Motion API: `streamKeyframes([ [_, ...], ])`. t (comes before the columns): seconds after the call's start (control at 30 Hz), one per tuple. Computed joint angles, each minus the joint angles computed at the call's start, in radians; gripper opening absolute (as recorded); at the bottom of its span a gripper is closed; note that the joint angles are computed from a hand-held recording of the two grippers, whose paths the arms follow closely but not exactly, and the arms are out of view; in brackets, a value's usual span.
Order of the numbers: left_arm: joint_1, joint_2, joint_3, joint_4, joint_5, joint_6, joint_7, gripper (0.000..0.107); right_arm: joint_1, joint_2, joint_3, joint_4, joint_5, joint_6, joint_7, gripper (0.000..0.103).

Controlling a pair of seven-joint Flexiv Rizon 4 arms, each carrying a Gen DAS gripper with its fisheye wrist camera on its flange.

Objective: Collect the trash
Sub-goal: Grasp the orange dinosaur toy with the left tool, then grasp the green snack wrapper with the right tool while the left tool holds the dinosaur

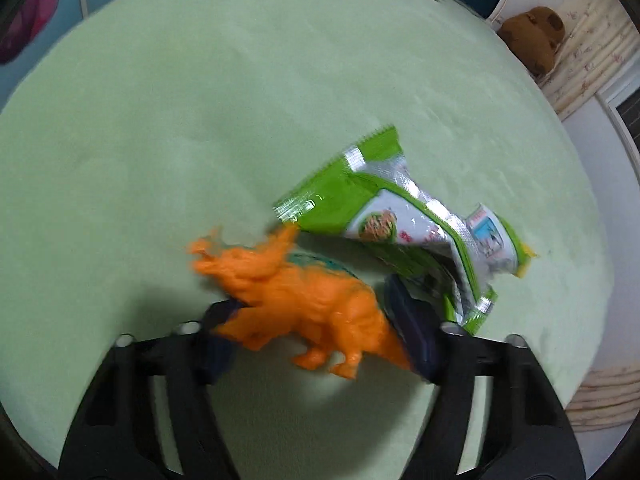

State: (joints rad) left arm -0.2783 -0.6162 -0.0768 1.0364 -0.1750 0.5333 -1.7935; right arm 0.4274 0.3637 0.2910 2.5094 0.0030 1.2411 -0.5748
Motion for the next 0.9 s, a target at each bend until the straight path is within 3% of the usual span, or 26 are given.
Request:
streamKeyframes([
  [0.23,0.049,0.086,-0.039,0.167,-0.084,0.131,0.132,0.056,-0.017,0.041,-0.004,-0.016,-0.027,-0.016,-0.015,0.073],
  [0.4,0.089,0.153,-0.060,0.295,-0.179,0.236,0.220,0.056,-0.069,0.065,0.000,-0.071,-0.133,-0.011,-0.065,0.073],
  [0.5,0.113,0.215,-0.071,0.391,-0.243,0.294,0.299,0.055,-0.130,0.029,0.001,-0.131,-0.248,-0.020,-0.101,0.073],
  [0.6,0.132,0.279,-0.070,0.472,-0.295,0.339,0.386,0.055,-0.171,-0.065,-0.033,-0.220,-0.347,0.003,-0.175,0.074],
  [0.73,0.145,0.347,-0.056,0.563,-0.349,0.387,0.478,0.055,-0.202,-0.266,-0.088,-0.412,-0.470,0.004,-0.234,0.082],
  [0.9,0.155,0.432,-0.036,0.667,-0.439,0.402,0.560,0.055,-0.164,-0.509,-0.157,-0.706,-0.500,-0.123,-0.329,0.087],
])
